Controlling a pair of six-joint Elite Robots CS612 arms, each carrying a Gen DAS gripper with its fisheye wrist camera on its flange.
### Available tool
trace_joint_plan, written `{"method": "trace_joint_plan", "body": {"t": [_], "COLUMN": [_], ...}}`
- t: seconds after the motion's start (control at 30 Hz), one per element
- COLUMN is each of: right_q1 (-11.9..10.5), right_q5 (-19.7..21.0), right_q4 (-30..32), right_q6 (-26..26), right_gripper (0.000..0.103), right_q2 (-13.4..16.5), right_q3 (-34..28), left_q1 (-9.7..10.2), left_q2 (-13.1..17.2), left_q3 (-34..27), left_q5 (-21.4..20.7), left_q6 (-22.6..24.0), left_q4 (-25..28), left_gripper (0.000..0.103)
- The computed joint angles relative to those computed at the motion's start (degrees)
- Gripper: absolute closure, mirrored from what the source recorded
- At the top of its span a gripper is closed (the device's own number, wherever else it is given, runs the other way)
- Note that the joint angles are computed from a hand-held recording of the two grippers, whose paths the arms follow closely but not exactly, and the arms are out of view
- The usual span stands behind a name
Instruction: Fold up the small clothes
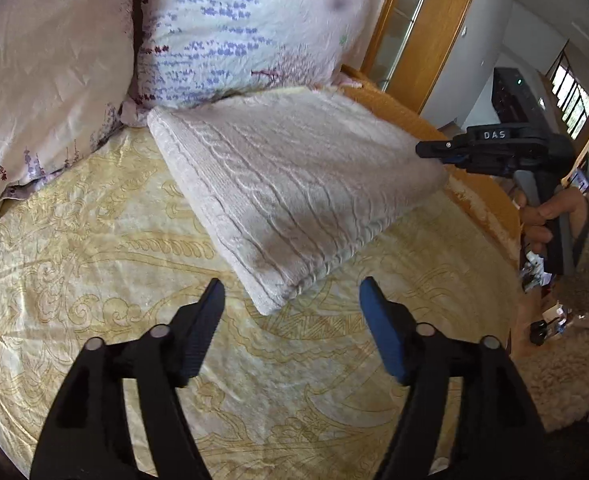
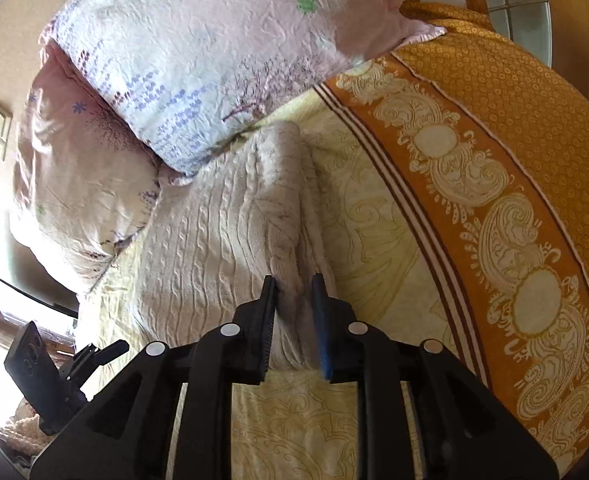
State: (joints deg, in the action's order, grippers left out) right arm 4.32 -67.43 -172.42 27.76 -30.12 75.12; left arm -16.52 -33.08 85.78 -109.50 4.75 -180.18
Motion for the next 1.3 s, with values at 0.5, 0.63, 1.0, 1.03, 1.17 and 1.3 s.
{"method": "trace_joint_plan", "body": {"t": [0.5, 0.63, 1.0, 1.03, 1.17, 1.3], "right_q1": [-2.9, -2.7, -1.5, -1.3, -0.9, -1.0], "right_q5": [18.4, 19.8, 21.4, 21.5, 22.0, 22.9], "right_q4": [19.5, 22.2, 22.5, 22.6, 22.5, 20.3], "right_q6": [9.4, 7.3, 5.4, 5.1, 4.9, 6.7], "right_gripper": [0.021, 0.021, 0.022, 0.024, 0.033, 0.037], "right_q2": [11.2, 12.0, 14.2, 14.5, 15.5, 16.3], "right_q3": [-20.8, -22.6, -26.1, -26.6, -28.2, -28.7], "left_q1": [5.73, 5.22, 1.61, 1.29, 0.83, 1.63], "left_q2": [11.1, 12.2, 13.1, 13.3, 13.9, 14.6], "left_q3": [-22.6, -25.5, -30.5, -31.1, -32.1, -32.3], "left_q5": [-15.7, -16.7, -10.8, -9.9, -9.4, -12.4], "left_q6": [-36.6, -34.1, -23.4, -23.2, -24.0, -27.2], "left_q4": [14.7, 18.5, 29.2, 29.8, 29.1, 26.8], "left_gripper": [0.011, 0.011, 0.011, 0.011, 0.011, 0.011]}}
